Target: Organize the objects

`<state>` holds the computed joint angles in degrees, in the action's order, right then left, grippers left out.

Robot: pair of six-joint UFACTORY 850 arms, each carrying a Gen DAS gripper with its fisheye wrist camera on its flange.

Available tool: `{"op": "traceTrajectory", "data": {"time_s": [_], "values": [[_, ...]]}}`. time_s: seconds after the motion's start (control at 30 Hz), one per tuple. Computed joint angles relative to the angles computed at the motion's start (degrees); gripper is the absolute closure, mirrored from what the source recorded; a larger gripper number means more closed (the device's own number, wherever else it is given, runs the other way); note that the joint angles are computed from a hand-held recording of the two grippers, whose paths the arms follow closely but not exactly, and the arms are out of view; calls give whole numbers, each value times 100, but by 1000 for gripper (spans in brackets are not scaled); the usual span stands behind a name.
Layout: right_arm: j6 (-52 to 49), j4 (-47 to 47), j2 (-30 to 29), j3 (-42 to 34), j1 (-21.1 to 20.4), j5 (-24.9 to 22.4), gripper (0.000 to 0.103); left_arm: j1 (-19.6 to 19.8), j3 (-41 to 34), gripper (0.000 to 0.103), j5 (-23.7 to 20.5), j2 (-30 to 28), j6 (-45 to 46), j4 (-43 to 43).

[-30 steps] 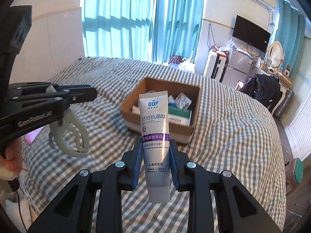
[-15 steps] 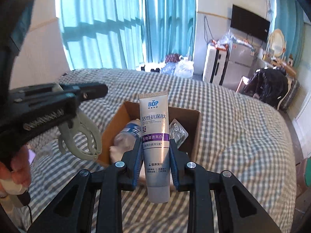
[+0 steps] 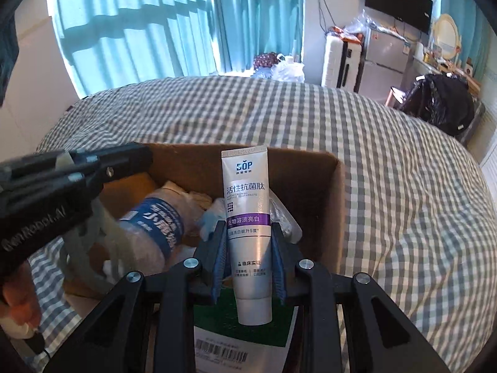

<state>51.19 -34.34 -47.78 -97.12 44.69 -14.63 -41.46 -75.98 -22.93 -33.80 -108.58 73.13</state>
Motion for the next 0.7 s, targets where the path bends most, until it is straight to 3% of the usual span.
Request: {"op": "traceTrajectory", "data": {"time_s": [0.07, 0.17, 0.33, 0.43, 0.5, 0.7], "values": [[559, -491, 119, 178, -10, 100, 52, -30, -16, 96, -77, -65, 92, -99], [1180, -1079, 334, 381, -9, 175, 43, -54, 38, 93, -158, -38, 147, -233], [2585, -2323, 785, 754, 106, 25, 30, -241, 135, 78, -608, 181, 484, -644], [3451, -3147, 1195, 1094, 230, -195, 20, -412, 328, 56, -753, 496, 338, -559], [3687, -3385, 1492, 1293, 333, -368, 17, -562, 469, 27, -937, 741, 139, -422], [4449, -4194, 2463, 1902, 735, -1066, 12, -1105, 785, 13, -1831, 1502, -131, -239]]}}
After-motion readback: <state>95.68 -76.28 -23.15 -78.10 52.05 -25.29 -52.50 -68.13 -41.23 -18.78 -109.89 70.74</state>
